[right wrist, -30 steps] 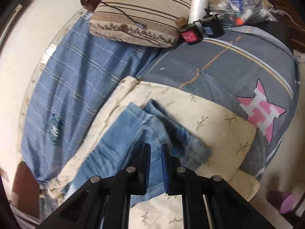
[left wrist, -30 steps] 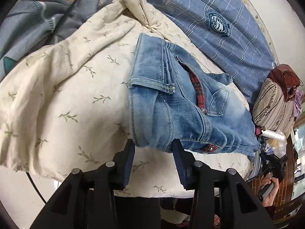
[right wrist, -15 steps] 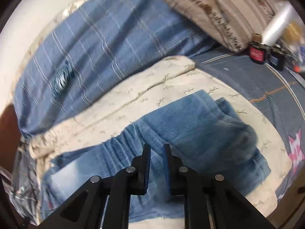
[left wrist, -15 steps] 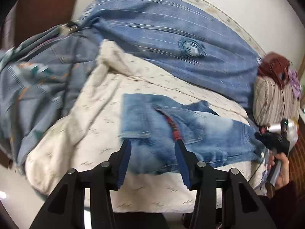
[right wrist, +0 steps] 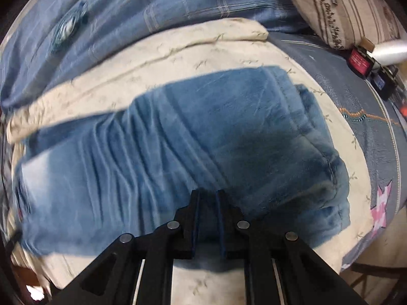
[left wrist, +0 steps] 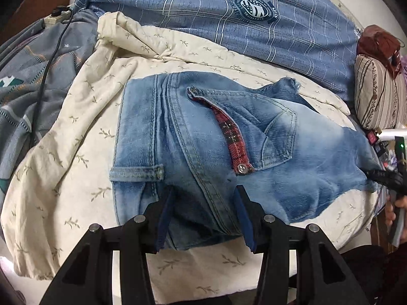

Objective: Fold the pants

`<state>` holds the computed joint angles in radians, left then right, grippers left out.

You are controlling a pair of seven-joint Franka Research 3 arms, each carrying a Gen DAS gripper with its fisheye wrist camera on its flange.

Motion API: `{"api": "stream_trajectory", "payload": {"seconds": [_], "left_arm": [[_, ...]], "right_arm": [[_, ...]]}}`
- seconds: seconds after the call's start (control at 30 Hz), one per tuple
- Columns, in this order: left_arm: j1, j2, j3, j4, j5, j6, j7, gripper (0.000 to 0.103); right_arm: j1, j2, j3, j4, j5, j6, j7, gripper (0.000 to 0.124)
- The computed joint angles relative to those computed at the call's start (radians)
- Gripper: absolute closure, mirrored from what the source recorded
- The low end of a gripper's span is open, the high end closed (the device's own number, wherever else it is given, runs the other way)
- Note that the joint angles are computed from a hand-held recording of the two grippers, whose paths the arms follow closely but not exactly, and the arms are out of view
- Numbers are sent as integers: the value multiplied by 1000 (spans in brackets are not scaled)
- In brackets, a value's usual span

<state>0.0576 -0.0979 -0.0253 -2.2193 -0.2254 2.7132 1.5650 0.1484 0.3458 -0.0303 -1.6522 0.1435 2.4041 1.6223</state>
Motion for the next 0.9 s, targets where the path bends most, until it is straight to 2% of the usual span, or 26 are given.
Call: {"api": "stream_trajectory", "payload": {"seconds": [0.23, 0.33, 0.53, 0.67, 0.8, 0.9], "left_arm": [[13, 41, -8, 29, 26, -5, -16, 54], [17, 43, -11, 32, 19, -5, -20, 54], [18, 16, -13, 41, 39, -27, -45, 54], [5, -7, -6, 49, 4, 5, -42, 50], [-17, 41, -5, 142, -81, 0, -8, 50], [-14, 120, -31, 256, -17, -37, -61, 50]], "right_arm": [[-43, -77, 24, -121, 132, 23, -87, 109], [-44, -93, 22, -144, 146, 27, -107, 109], [-42, -73, 13, -75, 133, -29, -89, 109], [-54, -93, 38, -73, 219, 52, -161, 109], [-60, -89, 68, -47, 331, 126, -236, 109], [-53, -56, 90, -12, 413, 177, -262, 109]]}}
